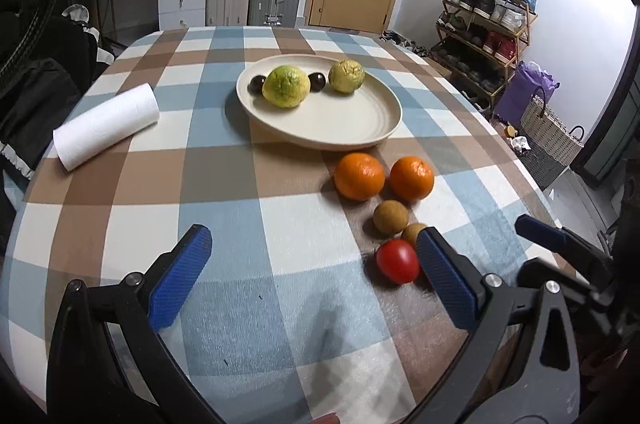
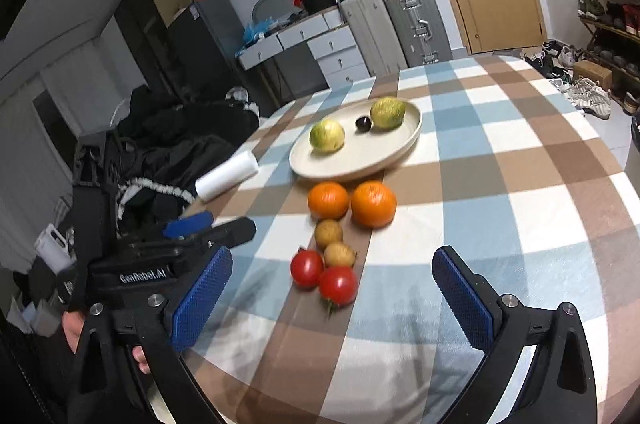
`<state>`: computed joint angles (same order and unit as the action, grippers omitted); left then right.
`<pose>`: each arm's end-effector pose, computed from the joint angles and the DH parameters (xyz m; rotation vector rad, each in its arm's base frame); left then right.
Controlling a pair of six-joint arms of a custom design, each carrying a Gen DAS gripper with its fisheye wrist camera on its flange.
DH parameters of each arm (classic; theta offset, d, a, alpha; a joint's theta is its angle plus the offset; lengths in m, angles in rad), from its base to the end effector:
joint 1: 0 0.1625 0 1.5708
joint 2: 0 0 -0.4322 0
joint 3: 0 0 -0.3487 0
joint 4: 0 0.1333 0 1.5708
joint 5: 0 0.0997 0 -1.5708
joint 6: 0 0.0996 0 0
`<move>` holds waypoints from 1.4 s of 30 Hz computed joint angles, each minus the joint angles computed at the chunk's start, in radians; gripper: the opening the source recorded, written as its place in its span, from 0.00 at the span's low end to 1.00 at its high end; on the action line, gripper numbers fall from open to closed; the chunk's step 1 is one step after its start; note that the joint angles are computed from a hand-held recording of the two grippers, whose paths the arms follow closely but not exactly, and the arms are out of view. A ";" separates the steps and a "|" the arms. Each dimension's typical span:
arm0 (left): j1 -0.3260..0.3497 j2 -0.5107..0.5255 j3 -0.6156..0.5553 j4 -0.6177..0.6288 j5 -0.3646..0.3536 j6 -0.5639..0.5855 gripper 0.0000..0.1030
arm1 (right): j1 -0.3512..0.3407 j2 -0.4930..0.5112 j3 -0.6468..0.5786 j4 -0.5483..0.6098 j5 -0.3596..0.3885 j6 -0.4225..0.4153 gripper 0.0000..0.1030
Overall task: Organize fruits
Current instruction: 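Withdraw both tools and move the right tool toward the red tomatoes, then close the right tool on a red tomato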
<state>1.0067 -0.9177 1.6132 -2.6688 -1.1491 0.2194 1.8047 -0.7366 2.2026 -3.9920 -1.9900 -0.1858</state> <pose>-0.2045 -0.6488 0.2378 0.9303 2.5636 -0.6476 0.2035 -0.4537 0.1349 0.2478 -2.4653 1.2869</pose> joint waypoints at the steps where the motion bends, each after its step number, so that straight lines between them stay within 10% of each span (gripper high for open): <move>1: 0.004 0.003 0.000 0.004 -0.003 -0.001 0.99 | -0.002 0.007 -0.002 0.003 -0.003 -0.001 1.00; 7: 0.015 0.012 -0.015 0.029 -0.018 -0.014 0.99 | -0.029 0.021 -0.011 0.044 0.022 0.030 0.97; 31: 0.029 0.025 -0.037 0.053 -0.025 -0.029 0.99 | -0.051 0.048 -0.069 0.163 0.025 0.025 0.31; 42: 0.033 0.036 -0.057 0.085 -0.047 -0.036 0.99 | -0.060 0.046 -0.045 0.096 0.028 0.019 0.28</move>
<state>1.0396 -0.8817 1.5564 -2.5839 -1.1962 0.1832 1.7448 -0.6910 2.1576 -3.8963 -1.9624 -0.1670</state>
